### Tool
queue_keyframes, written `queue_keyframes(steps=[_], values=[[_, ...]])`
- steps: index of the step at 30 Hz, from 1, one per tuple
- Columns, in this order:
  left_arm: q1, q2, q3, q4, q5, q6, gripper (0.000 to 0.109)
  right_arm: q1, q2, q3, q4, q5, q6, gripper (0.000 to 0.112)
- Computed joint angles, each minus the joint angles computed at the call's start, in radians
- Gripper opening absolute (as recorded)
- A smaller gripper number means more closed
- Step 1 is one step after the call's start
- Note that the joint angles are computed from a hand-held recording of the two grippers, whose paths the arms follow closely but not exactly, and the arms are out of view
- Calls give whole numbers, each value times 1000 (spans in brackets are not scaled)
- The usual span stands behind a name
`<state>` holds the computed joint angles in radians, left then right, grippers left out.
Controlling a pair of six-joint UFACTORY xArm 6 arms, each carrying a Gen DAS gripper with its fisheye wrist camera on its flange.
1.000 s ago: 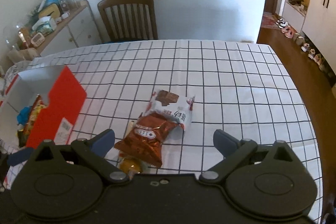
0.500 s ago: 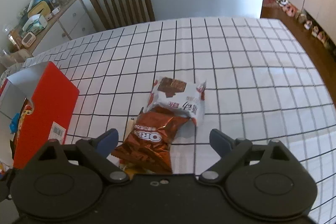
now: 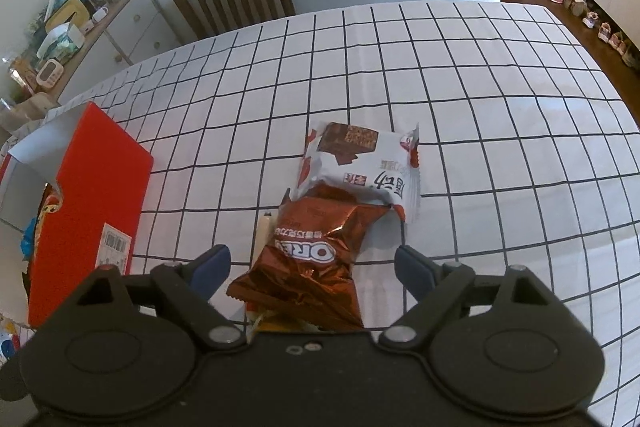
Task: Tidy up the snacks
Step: 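Grasp the small brown cake with the left gripper while the right grasps the Oreo packet, then carry both held snacks over the red box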
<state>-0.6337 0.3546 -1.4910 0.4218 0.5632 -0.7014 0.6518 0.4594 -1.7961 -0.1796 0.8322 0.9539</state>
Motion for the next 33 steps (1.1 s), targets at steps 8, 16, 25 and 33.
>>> queue_keyframes(steps=[8,16,25,33], values=[[20,41,-42,-187,21,79,55,-2,54,-63,19,40,13,84],[19,40,-49,-167,49,53,36,-6,32,-22,45,4,18,56],[18,-26,6,-195,50,63,36,7,-45,60,17,-32,18,48],[18,-118,80,-210,42,60,36,28,-166,173,-2,-72,9,48]])
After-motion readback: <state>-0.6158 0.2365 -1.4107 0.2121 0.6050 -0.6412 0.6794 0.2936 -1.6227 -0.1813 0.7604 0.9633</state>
